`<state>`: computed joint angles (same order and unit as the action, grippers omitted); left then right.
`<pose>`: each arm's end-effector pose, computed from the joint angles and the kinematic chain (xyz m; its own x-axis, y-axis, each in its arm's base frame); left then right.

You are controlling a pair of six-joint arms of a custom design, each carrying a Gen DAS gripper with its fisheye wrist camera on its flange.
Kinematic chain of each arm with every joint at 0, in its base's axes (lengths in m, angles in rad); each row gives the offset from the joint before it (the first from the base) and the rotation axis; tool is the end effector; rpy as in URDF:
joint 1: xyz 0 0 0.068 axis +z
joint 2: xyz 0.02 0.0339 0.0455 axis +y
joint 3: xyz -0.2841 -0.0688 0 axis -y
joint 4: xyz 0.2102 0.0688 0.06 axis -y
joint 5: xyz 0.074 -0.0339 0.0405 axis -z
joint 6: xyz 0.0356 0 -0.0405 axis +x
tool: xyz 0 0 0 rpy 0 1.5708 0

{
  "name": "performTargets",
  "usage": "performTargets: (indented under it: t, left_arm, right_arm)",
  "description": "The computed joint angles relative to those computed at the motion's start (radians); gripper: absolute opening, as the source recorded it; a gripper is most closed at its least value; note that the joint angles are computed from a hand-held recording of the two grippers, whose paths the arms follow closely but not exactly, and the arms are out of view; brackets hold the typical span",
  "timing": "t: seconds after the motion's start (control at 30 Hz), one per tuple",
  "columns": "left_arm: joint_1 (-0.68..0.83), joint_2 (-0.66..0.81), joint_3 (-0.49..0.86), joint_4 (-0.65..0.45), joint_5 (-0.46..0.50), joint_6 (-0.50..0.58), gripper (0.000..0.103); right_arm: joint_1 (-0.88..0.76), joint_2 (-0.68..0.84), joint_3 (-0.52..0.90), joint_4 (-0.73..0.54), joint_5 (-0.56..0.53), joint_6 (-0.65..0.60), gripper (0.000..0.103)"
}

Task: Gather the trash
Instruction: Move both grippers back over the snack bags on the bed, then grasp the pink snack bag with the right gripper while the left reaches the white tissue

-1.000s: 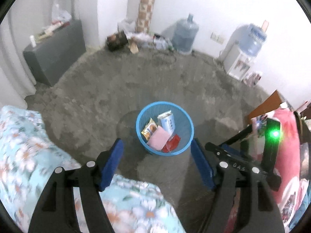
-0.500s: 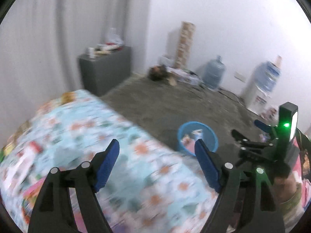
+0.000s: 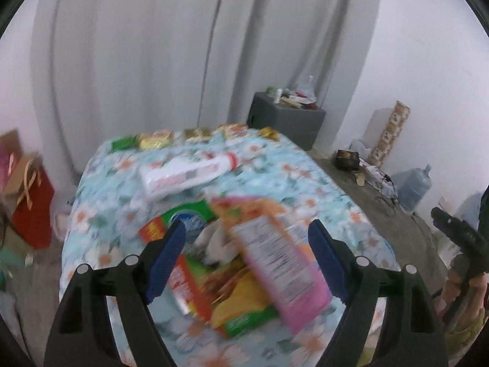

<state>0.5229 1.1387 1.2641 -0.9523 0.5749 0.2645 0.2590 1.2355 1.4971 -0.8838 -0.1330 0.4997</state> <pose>0.1590 0.0693 0.3809 -0.6415 -0.1165 -0.7582 0.0700 0.9754 -0.2092 0.1949 0.0565 0.4304 -0.6660 0.3148 -0.6762 -0.0443 0.8883 0.4572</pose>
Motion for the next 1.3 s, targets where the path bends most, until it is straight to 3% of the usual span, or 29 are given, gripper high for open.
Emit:
performTargets:
  t: [0.13,0.3,0.57,0.83,1.0,1.17,1.23,1.3]
  left_arm:
    - [0.093,0.011,-0.063,-0.02,0.072,0.066,0.08]
    - [0.069,0.036,-0.128,0.028,0.097,0.04,0.08]
    - [0.05,0.084,-0.188,0.064,0.149,0.041,0.08]
    - [0.127,0.149,-0.2,0.107,0.143,0.061,0.073]
    - [0.16,0.185,-0.199,0.103,0.151,0.082,0.068]
    - [0.176,0.196,-0.193,0.1,0.152,0.101,0.067]
    - [0.181,0.197,-0.19,0.1,0.153,0.105,0.067]
    - [0.181,0.197,-0.188,0.1,0.152,0.102,0.067]
  right_arm:
    - [0.056,0.027,-0.005,0.004,-0.05,0.073,0.095]
    - [0.245,0.09,0.04,-0.012,0.032,0.087,0.09]
    - [0.39,0.226,0.12,-0.018,0.068,0.074,0.076]
    - [0.694,0.414,0.294,-0.068,0.281,-0.093,0.076]
    - [0.754,0.523,0.4,-0.117,0.333,-0.134,0.076]
    - [0.812,0.616,0.486,-0.231,0.502,-0.165,0.076]
    - [0.81,0.597,0.465,-0.231,0.496,-0.152,0.073]
    - [0.798,0.57,0.442,-0.226,0.476,-0.137,0.059]
